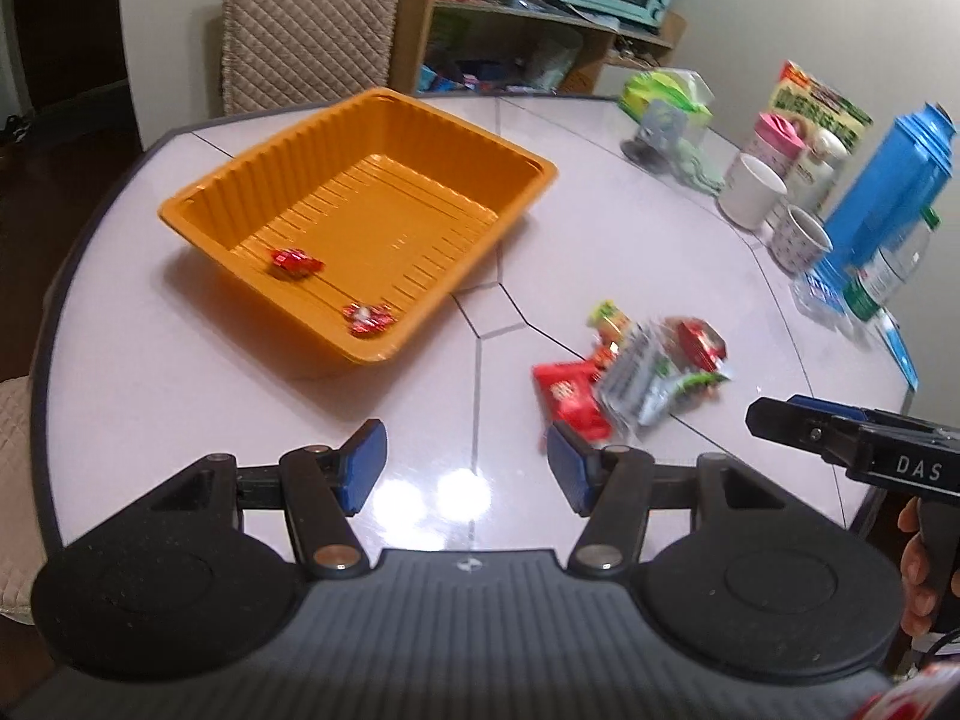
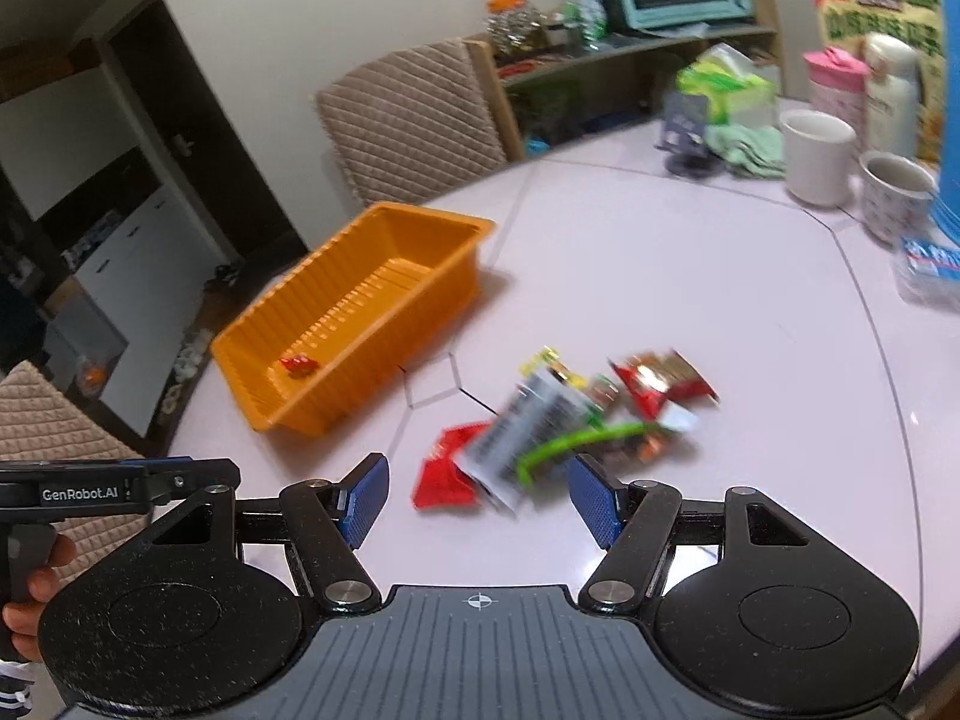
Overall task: Organize snacks
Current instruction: 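Move both open tools back to the snack pile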
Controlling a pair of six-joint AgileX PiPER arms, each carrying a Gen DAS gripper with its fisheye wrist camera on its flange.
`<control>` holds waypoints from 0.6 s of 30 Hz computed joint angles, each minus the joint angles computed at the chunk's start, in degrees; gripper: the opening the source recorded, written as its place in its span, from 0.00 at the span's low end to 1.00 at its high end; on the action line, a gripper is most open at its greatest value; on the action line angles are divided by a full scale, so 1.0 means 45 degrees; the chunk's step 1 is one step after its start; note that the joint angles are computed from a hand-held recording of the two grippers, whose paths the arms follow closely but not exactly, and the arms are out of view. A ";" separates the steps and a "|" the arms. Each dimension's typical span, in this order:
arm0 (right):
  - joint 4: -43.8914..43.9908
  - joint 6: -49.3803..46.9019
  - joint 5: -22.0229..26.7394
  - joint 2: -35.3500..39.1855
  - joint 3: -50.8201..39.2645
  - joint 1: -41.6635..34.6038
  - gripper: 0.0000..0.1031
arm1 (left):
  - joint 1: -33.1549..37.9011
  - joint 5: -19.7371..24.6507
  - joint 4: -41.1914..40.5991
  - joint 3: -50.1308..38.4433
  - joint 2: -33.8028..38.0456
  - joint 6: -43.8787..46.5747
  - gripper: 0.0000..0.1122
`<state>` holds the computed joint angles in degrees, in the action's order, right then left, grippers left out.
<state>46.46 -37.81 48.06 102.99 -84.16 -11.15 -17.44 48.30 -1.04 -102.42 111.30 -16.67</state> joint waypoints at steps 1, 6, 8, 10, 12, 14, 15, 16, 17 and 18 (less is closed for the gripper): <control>0.0006 -0.0026 0.0003 -0.0048 0.0110 -0.0135 0.65 | -0.0102 0.0006 -0.0017 -0.0020 0.0035 0.0003 0.50; -0.0241 0.0249 -0.0013 -0.0239 0.0453 -0.0556 0.65 | -0.0496 0.0125 -0.0208 -0.0402 0.0383 0.0210 0.50; -0.0368 0.0361 -0.0008 -0.0301 0.0547 -0.0700 0.65 | -0.0651 0.0156 -0.0216 -0.0597 0.0557 0.0271 0.50; -0.0502 0.0504 -0.0022 -0.0344 0.0637 -0.0817 0.65 | -0.0778 0.0305 -0.0277 -0.0958 0.0814 0.0367 0.50; -0.0645 0.0679 -0.0007 -0.0308 0.0658 -0.0941 0.65 | -0.0911 0.0416 -0.0305 -0.1314 0.1081 0.0457 0.50; -0.0717 0.0826 0.0011 -0.0279 0.0667 -0.1064 0.65 | -0.1054 0.0495 -0.0291 -0.1650 0.1335 0.0506 0.50; -0.0777 0.0901 0.0007 -0.0260 0.0667 -0.1117 0.65 | -0.1107 0.0585 -0.0291 -0.1882 0.1496 0.0531 0.50; -0.0868 0.1000 -0.0003 -0.0228 0.0636 -0.1140 0.65 | -0.1151 0.0662 -0.0304 -0.2114 0.1662 0.0568 0.50; -0.0937 0.1045 -0.0030 -0.0216 0.0644 -0.1181 0.65 | -0.1186 0.0717 -0.0314 -0.2332 0.1824 0.0610 0.50; -0.0975 0.1069 -0.0057 -0.0205 0.0658 -0.1228 0.65 | -0.1226 0.0785 -0.0315 -0.2579 0.2002 0.0673 0.50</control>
